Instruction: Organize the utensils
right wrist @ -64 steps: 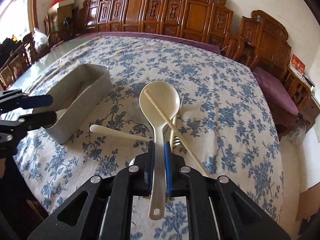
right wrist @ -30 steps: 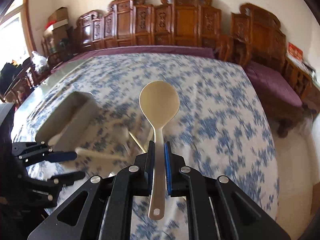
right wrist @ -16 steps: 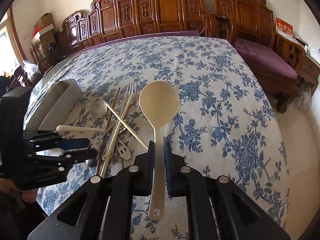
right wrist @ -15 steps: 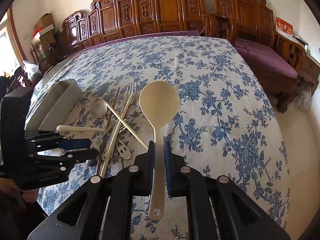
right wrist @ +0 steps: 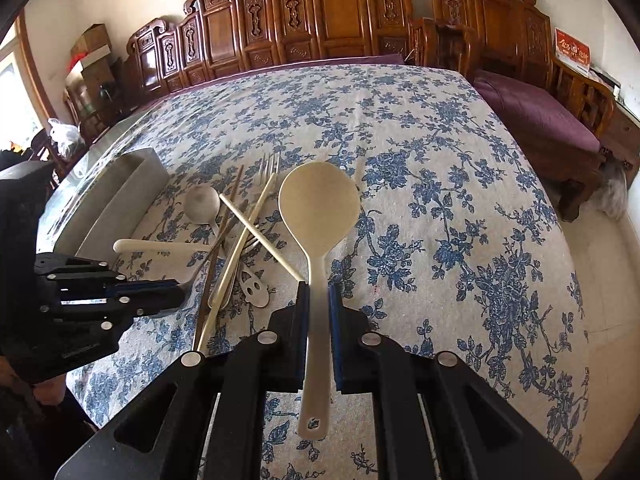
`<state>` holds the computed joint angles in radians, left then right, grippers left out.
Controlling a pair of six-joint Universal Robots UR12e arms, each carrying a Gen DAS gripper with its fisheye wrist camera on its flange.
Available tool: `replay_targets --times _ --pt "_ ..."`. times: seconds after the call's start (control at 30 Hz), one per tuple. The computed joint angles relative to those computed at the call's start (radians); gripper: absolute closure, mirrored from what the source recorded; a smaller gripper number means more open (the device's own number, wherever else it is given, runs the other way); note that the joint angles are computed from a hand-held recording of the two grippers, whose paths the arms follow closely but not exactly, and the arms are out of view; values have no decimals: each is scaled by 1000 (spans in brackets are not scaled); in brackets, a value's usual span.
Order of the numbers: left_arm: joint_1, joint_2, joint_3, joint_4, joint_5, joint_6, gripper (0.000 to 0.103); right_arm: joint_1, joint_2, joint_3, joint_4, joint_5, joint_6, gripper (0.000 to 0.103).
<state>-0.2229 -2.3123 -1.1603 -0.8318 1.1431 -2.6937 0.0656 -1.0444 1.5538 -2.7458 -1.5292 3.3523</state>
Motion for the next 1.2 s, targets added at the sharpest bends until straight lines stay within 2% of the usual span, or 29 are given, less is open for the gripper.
replay_targets --times 0.3,0.7,0.93,1.2 --pt "20 46 -39 67 6 12 102 17 0 -21 -3 -2 -16 92" --pt "72 75 -45 130 6 -22 102 57 21 -86 10 -7 -42 92" --pt "105 78 -46 156 16 -46 102 80 49 -129 29 -2 -53 92" --pt "134 56 -23 140 52 -64 102 102 76 -176 64 9 -65 92"
